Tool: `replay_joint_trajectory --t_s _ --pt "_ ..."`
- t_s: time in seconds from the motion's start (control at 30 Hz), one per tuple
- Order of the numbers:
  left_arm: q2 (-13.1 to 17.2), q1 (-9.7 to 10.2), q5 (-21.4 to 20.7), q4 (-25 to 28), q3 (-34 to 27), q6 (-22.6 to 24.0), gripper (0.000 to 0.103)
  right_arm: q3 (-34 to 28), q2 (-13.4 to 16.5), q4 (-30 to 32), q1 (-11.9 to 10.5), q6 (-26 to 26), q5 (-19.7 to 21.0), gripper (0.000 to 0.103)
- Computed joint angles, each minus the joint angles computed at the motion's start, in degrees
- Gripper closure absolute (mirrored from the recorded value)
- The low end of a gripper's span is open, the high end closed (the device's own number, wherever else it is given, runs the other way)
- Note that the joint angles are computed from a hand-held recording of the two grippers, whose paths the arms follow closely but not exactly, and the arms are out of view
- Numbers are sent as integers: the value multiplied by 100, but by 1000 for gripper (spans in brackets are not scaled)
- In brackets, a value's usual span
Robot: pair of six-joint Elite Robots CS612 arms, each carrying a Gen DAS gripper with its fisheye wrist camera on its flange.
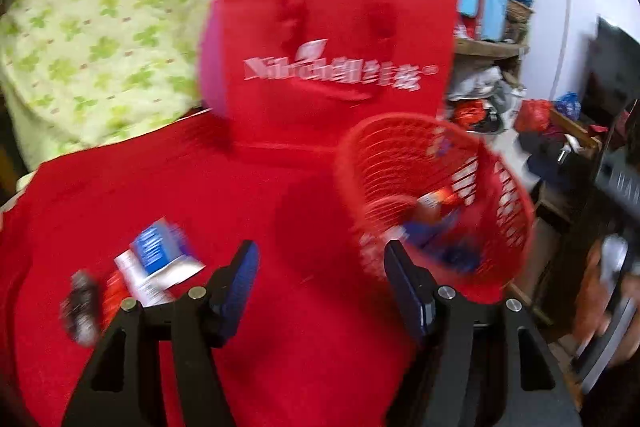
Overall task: Collect trash
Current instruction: 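Move both open tools back to the remaining trash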
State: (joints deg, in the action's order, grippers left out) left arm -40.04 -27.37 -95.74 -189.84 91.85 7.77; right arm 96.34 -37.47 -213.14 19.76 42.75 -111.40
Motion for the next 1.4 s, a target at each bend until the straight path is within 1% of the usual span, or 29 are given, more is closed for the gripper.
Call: replay_joint_trajectory --t_s 0.07,0.13,0.2,0.27,0.33,0.4,0.43,0.47,0.53,0.6,0.7,0.73,0.77,0.8,0.83,0.87,0.97,1.07,1.13,1.27,1.3,1.33,1.37,1.4 --pt "-40 128 145 -133 168 -65 37 -67 30 -206 58 -183 -63 30" --pt "-62 278 359 -287 351 -183 36 -157 54 -393 141 -491 -140 30" --pt "-67 452 605 -355 514 -373 36 -255 80 -511 211 -788 -121 30" --pt "-62 620 778 -340 626 -584 36 -408 118 -548 278 -1053 56 30" --pt "-54 801 1026 -352 748 -873 36 -554 150 -457 324 -1219 287 30" --pt "-25 898 1254 -384 798 -1048 36 -782 226 -248 366 -1348 612 30" --pt "-12 939 1307 -382 805 -1124 36 -942 286 -67 386 -1403 845 30" --pt "-2 992 1307 -385 826 -1220 36 -1057 332 90 402 -1428 976 30" --pt "17 1083 1172 -375 851 -1379 36 -1382 461 619 436 -1462 1344 30" --pt "70 1135 1056 -403 834 -1416 36 -1692 605 1095 458 -1511 1682 31" --pt "139 1181 876 -434 809 -1395 36 -2214 860 1881 502 -1699 2000 32" --pt "147 1190 799 -424 802 -1411 36 -2372 944 2109 503 -1736 2142 34" --pt "166 1221 651 -406 779 -1443 36 -2599 1056 2418 500 -1798 2316 38" --pt "172 1238 557 -393 772 -1476 36 -2743 1136 2591 505 -1857 2378 41" --pt "192 1257 462 -370 742 -1515 36 -2955 1247 2825 515 -1963 2409 41" --pt "228 1284 309 -323 678 -1589 36 -3049 1312 2924 517 -2029 2428 42" --pt "332 1327 26 -188 493 -1715 36 -3597 1623 3425 513 -2199 2533 43" --pt "448 1335 -120 22 276 -1754 36 -3972 1850 3777 505 -2249 2590 43" --pt "534 1329 -141 215 112 -1789 36 -4229 1996 4048 487 -2273 2657 43" --pt "702 1360 -352 531 -215 -2005 36 -4732 2287 4470 478 -2323 2653 43" --pt "734 1358 -358 607 -280 -2034 37 -4835 2344 4528 478 -2339 2647 46" --pt "758 1361 -395 664 -328 -2038 42 -4931 2395 4614 481 -2384 2617 51" --pt "793 1365 -467 755 -393 -2027 52 -5009 2431 4742 484 -2412 2590 64" --pt "813 1366 -514 857 -441 -2011 57 -5024 2440 4771 488 -2411 2573 67"
